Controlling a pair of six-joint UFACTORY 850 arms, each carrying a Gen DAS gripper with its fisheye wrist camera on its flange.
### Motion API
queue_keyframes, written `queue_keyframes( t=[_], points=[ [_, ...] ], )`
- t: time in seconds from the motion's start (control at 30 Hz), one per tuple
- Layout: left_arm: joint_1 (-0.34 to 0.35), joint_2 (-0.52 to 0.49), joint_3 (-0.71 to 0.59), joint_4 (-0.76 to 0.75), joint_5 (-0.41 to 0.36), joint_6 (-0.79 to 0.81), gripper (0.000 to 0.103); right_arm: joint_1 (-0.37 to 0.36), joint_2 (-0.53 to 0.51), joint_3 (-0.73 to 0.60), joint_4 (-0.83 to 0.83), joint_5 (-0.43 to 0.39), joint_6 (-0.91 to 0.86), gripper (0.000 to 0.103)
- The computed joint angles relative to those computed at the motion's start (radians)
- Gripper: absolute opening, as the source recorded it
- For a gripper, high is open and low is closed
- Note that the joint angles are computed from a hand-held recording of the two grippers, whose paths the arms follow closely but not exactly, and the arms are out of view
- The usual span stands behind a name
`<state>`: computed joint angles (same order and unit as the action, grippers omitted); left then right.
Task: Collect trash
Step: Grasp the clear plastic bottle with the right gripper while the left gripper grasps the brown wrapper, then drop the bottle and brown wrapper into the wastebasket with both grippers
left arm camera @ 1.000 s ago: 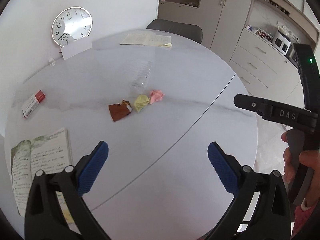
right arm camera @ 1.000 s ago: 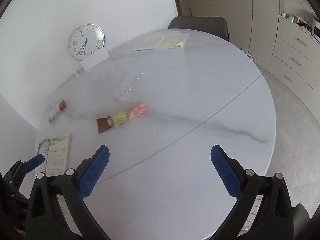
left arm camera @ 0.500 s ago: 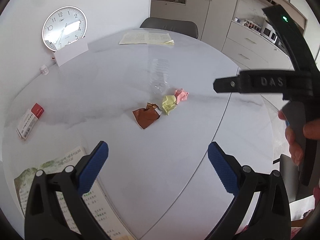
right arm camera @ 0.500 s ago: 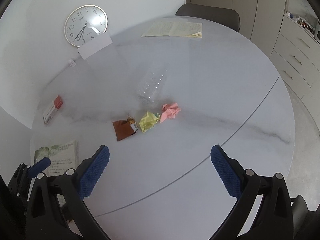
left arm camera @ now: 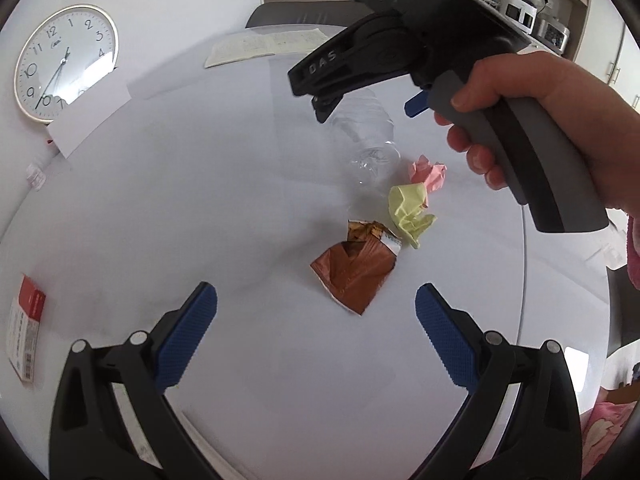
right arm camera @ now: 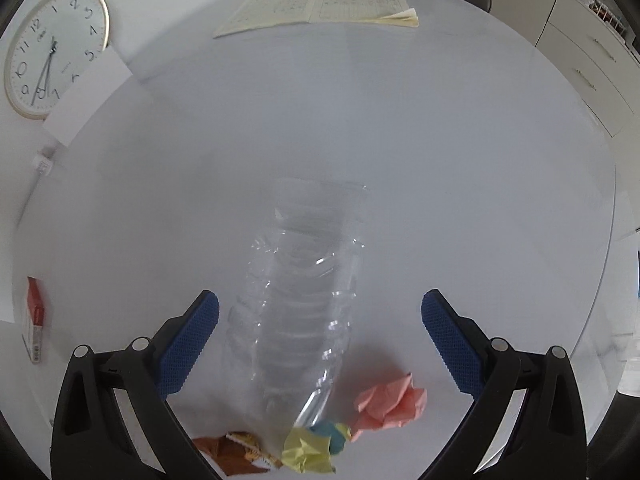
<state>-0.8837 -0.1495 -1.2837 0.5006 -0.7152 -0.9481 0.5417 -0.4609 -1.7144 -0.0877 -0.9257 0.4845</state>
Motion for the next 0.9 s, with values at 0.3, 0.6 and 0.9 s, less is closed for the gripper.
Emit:
queue_keyframes(
  t=[0.3,0.6,0.9],
  points=[
    [0.018,-0.109,-0.081,-0.035,0.027,0.237,0.095,0.008,-0.057,-0.037,-0.022,-0.053,-0.029,0.070],
    [0.009,-0.143,-0.093,-0.096,0.038,0.315,0.090,-0.007,-0.022,0.006,0.014,-0.030,-0.104,0.069],
    [0.015,-0.134,-0.063,-0.124,0.102,0.257,0.058,-0.005,-0.041,-0.020,0.023,-0.046,-0.124,0.069]
  ],
)
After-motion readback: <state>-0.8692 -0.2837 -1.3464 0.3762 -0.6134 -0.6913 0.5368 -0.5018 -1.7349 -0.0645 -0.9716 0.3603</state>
